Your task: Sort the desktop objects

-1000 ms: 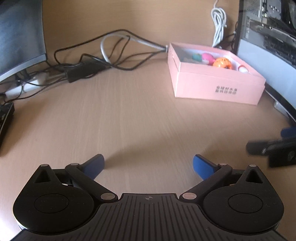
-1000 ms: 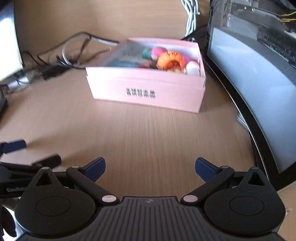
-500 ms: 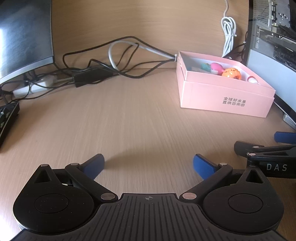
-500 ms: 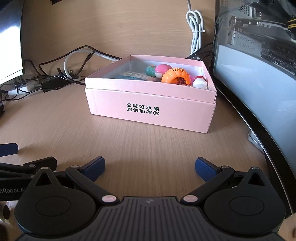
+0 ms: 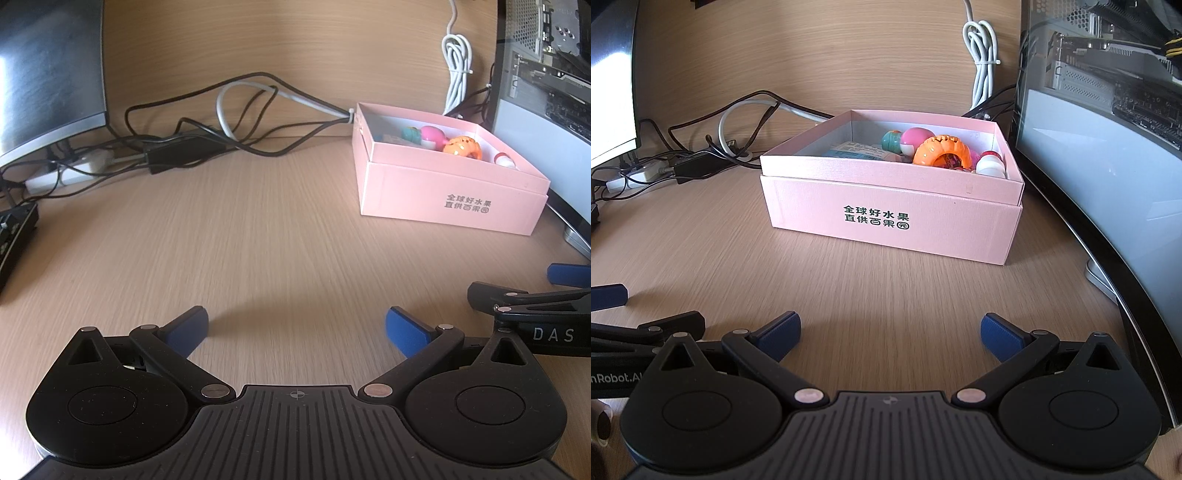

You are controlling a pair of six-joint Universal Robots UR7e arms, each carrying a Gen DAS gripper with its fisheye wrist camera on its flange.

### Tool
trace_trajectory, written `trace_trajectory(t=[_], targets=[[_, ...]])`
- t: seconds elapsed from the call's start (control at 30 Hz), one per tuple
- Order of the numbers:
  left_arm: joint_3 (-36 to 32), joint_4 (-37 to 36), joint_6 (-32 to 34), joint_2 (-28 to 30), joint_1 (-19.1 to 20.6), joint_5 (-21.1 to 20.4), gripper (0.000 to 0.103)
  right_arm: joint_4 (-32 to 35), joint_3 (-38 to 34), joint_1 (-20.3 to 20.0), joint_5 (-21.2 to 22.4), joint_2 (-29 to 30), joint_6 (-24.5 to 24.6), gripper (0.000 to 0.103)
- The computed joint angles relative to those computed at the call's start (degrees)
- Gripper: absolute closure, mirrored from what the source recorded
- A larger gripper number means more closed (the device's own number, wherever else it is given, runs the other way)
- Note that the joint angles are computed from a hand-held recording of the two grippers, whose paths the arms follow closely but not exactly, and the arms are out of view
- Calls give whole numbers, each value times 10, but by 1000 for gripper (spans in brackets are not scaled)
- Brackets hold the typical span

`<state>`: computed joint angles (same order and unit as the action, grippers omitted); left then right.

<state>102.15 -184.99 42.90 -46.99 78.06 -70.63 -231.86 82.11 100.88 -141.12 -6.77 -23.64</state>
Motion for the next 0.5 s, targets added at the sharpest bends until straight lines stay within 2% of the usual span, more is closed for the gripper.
trace_trajectory(t=[0.5], targets=[[0,2,1,-2,1,-3,0,0,1,0,0,0,0,0]])
